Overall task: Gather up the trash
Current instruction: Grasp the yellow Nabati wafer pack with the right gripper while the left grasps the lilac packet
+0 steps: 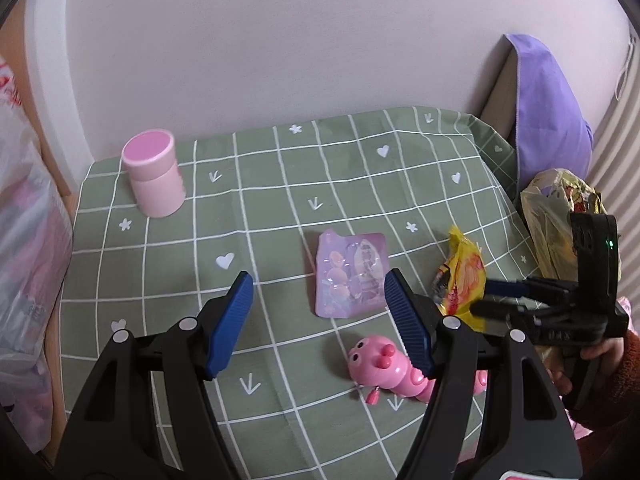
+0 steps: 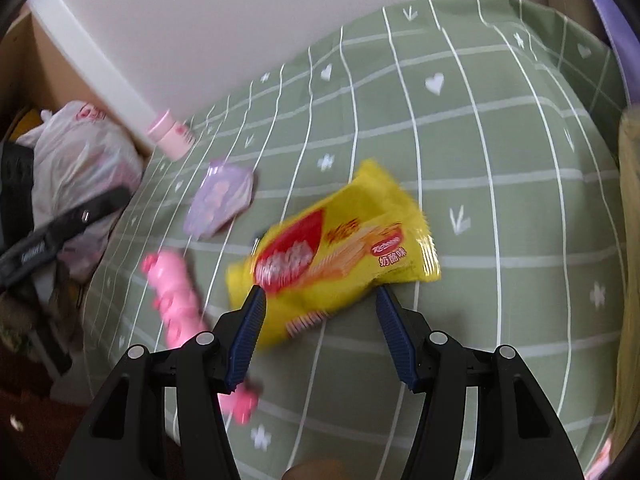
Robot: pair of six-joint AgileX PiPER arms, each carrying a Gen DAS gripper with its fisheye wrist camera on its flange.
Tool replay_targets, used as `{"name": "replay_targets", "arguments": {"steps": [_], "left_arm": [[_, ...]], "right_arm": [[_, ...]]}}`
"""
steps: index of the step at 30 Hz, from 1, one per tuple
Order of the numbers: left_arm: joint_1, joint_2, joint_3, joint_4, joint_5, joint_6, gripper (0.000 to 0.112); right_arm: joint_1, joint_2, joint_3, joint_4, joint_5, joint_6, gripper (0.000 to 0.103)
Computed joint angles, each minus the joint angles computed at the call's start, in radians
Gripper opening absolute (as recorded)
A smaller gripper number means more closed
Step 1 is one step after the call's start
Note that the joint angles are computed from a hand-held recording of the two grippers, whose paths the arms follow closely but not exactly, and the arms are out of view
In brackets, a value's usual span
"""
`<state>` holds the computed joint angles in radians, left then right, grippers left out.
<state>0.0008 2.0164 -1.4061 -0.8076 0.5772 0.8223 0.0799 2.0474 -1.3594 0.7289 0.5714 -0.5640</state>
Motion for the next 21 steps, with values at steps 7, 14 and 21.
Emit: {"name": "replay_targets", "arguments": {"steps": [7, 14, 21], "left_arm": [[0.032, 0.033, -0.021, 0.005, 0.026, -0.028, 0.065], [0.040, 0.097, -0.093, -0.029, 0.105, -0.021, 0.065], [-0.048, 0.243, -0.342, 0.182, 0.162, -0.187, 0.065]], "right_arm": [[0.055, 0.081, -0.137, -0.190, -0.026, 0.144, 0.028], [0.036, -0.010, -0.031, -0.031, -0.044, -0.068, 0.015], [-0.063, -0.192, 0.175, 0.087, -0.100, -0.143, 0.015]]}}
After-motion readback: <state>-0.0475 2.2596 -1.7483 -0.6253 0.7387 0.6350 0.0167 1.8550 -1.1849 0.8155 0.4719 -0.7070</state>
